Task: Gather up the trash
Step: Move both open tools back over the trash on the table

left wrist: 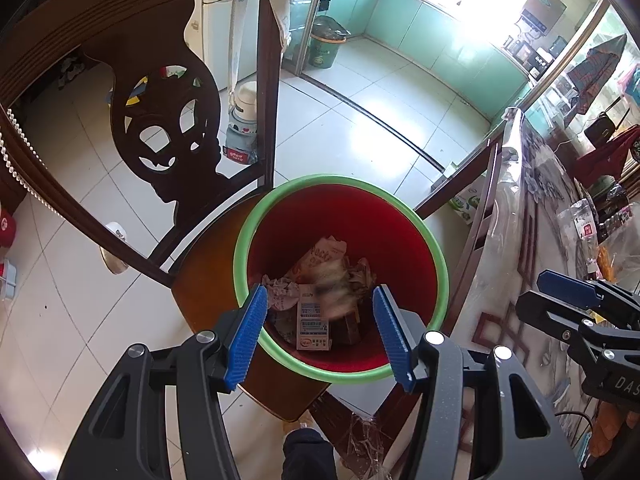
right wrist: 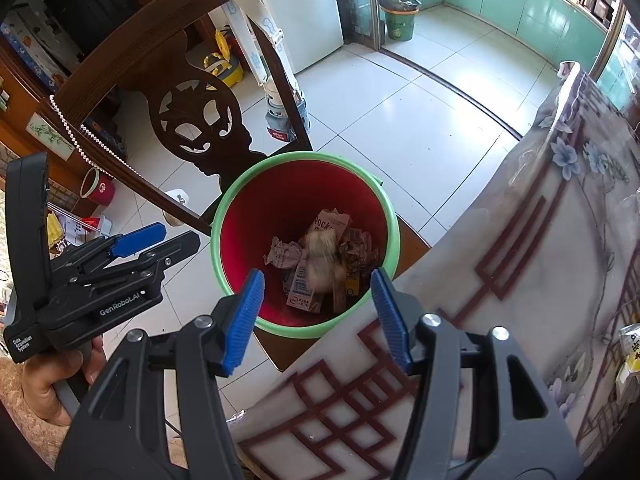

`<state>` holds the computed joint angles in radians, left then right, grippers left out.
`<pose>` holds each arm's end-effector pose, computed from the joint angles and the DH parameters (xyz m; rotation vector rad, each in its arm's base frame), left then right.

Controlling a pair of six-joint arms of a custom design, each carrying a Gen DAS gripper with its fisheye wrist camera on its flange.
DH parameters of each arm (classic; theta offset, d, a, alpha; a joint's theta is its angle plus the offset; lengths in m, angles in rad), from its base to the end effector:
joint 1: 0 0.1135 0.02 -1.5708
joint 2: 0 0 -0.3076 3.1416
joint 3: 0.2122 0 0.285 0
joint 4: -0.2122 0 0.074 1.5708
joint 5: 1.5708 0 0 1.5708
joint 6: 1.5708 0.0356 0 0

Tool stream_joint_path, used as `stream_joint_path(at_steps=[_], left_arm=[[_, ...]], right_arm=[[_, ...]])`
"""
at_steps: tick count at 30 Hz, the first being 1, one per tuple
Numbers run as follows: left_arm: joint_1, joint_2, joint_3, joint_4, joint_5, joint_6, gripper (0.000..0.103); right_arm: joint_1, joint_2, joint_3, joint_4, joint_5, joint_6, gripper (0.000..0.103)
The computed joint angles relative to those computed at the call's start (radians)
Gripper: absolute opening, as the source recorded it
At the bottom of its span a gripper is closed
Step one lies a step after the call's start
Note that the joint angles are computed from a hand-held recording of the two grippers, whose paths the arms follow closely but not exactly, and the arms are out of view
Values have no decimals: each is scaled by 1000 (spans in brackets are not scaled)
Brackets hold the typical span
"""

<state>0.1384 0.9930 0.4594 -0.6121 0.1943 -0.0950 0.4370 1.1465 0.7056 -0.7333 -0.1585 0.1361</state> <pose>0.1667 0.0163 0.1819 -0.2582 2.6905 -0.2506 0.1907 0.0953 0.2285 -0.4609 2.7442 0.3700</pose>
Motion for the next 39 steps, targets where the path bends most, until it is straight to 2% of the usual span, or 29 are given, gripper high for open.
stream_joint_path(at_steps=[10, 14, 16, 19, 22, 29, 36, 39], left_arm=[[-161, -32, 10, -4, -38, -80, 53], [-300, -25, 21, 7, -79, -149, 53], [-377, -15, 29, 16, -100, -188, 53], [-489, 1, 45, 26, -136, -243, 53], [-602, 24, 63, 36, -174, -297, 53], [-850, 111, 121, 54, -270, -439, 53], [-1091, 231, 206, 54, -377, -631, 53], [-1194, 307, 261, 48, -419, -710, 53]], right_arm=[[-91, -170, -27, -104, 5, -34, 54], [-216, -267, -49, -176, -14, -90, 59], [-330, -317, -61, -222, -42, -150, 59], [-553, -360, -70, -291, -102, -284, 59], [-838, -367, -70, -361, -174, -486, 59], [-1421, -253, -42, -458, -285, -955, 59], [-1746, -18, 40, -453, -305, -1254, 59], [-1840, 119, 113, -415, -310, -1315, 59]])
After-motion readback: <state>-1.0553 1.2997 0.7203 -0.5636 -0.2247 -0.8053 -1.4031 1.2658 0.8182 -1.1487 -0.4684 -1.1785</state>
